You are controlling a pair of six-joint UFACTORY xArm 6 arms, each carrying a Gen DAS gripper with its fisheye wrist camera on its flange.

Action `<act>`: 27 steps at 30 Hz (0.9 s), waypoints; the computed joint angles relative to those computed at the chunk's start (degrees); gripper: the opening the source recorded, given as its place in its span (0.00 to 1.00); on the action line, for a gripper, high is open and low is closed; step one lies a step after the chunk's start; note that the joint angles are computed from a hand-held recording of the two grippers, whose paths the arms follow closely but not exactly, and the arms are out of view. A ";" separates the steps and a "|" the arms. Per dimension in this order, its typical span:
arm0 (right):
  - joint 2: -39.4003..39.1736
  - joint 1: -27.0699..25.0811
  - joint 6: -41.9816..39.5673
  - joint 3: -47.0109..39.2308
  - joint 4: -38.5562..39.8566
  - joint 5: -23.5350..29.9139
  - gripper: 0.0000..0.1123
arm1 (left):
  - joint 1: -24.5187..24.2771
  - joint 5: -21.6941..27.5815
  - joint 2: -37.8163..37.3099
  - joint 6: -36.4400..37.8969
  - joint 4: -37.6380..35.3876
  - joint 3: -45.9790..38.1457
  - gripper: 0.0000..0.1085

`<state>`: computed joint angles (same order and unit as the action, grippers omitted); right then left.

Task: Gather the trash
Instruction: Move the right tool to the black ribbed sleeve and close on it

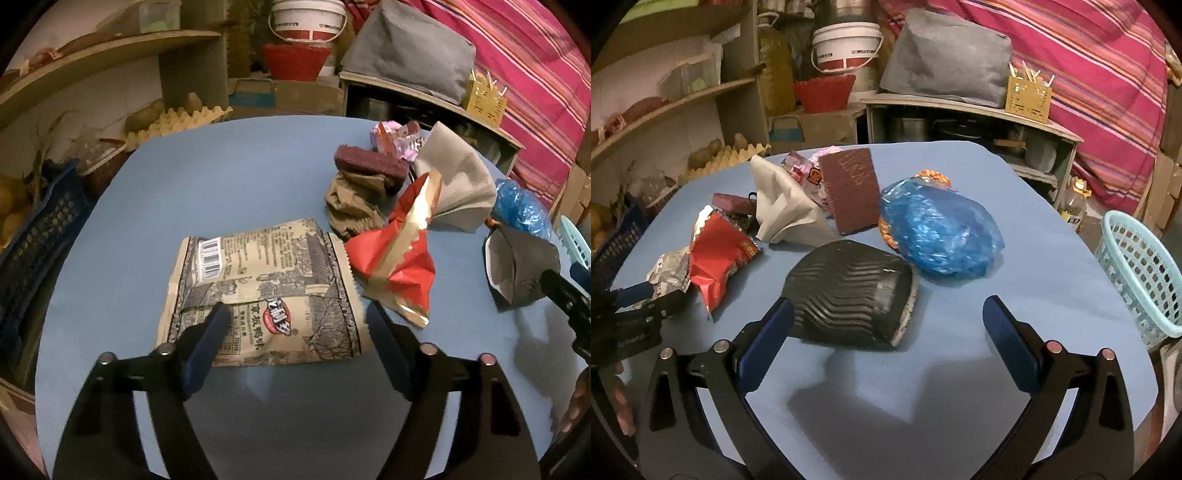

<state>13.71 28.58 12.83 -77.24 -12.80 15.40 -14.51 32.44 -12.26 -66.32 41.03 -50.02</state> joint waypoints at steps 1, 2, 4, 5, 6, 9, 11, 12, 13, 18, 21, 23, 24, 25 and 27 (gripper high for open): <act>0.30 0.34 1.36 -0.62 -1.29 0.67 0.88 | 0.43 -1.17 -0.09 1.36 -1.58 0.43 0.53; 0.66 0.82 1.85 -1.27 -1.41 1.14 0.88 | 0.88 -2.48 -0.15 2.90 -3.50 0.86 0.46; 1.40 1.56 3.35 -2.35 -2.78 1.56 0.88 | 1.57 -4.56 -0.73 3.80 -5.01 1.94 0.43; 2.12 1.98 5.66 -3.46 -5.64 2.51 0.88 | 1.60 -5.01 -0.75 4.03 -5.30 2.08 0.39; 2.98 2.39 8.02 -4.88 -8.52 4.19 0.88 | 1.72 -5.71 -0.81 4.87 -5.93 2.30 0.34; 4.94 2.98 9.45 -7.51 -9.86 6.82 0.88 | 1.79 -6.59 -0.79 6.38 -7.79 2.51 0.13; 5.55 3.02 11.84 -8.27 -12.65 7.81 0.88 | 2.05 -6.85 -0.83 6.46 -8.19 2.60 0.08; 5.57 2.79 12.88 -8.24 -13.99 7.71 0.88 | 2.14 -7.05 -0.73 6.57 -8.45 2.53 0.05; 5.54 2.58 13.72 -8.17 -14.99 7.47 0.88 | 2.26 -7.30 -0.70 6.79 -8.99 2.57 0.04; 5.24 1.81 6.43 -7.48 -8.44 6.09 0.69 | 2.19 -6.07 -1.52 2.67 -5.54 2.85 0.02; 5.35 1.51 0.85 -7.04 -2.44 4.75 0.68 | 2.27 -5.82 -2.82 -0.05 -3.60 3.72 0.01; 4.39 1.18 -2.27 -5.69 0.89 3.87 0.68 | 2.10 -4.44 -3.66 -2.55 -1.32 3.81 0.01; 3.48 1.01 -3.42 -4.50 2.27 3.00 0.68 | 1.91 -3.66 -4.10 -3.61 -0.55 3.81 0.01; 2.32 0.66 -4.74 -3.06 3.64 1.83 0.68 | 1.69 -3.12 -4.59 -4.47 -0.13 3.88 0.01; 0.63 0.20 -7.46 -1.30 5.99 0.58 0.67 | 0.78 -1.40 -5.74 -7.16 1.69 3.56 0.01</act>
